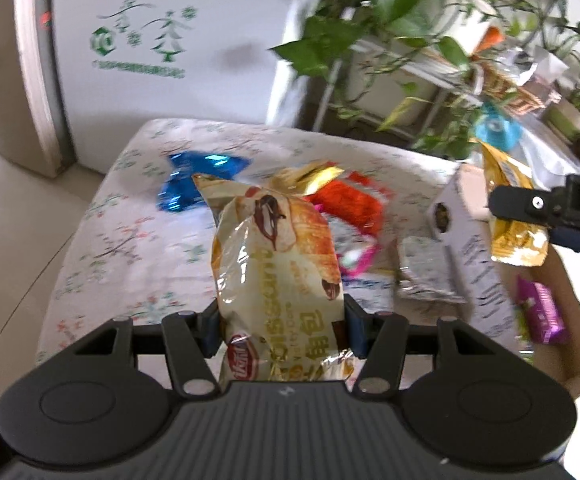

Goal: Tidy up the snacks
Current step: 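Grasp the yellow pack with the right tool, then carry croissant bag with left tool while right tool carries yellow pack into box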

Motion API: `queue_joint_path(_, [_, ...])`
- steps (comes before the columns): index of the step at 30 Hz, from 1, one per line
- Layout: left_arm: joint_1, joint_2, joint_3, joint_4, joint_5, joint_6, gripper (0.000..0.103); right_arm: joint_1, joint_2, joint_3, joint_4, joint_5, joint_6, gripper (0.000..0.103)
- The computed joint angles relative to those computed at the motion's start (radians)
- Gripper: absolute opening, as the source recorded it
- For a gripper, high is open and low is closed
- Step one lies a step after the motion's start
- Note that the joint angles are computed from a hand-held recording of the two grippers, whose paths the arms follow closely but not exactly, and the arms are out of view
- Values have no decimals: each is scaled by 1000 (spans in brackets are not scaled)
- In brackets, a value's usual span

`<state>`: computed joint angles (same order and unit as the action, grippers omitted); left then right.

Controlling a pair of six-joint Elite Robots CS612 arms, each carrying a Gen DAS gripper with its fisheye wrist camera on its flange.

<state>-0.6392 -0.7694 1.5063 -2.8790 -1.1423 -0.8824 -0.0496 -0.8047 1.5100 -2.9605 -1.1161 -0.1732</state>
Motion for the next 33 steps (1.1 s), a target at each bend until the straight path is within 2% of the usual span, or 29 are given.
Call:
queue_joint_path(12, [-21, 57, -135, -59, -92, 139, 56, -45, -6, -13, -67, -50, 113, 57])
queue_joint_path(22, [-41, 116, -250, -46, -181, 232, 56, -83, -9, -11, -100, -69, 208, 57])
queue_joint_path(33, [-51, 185, -373, 5, -300, 266, 57, -93, -3, -19, -87, -109, 270, 58])
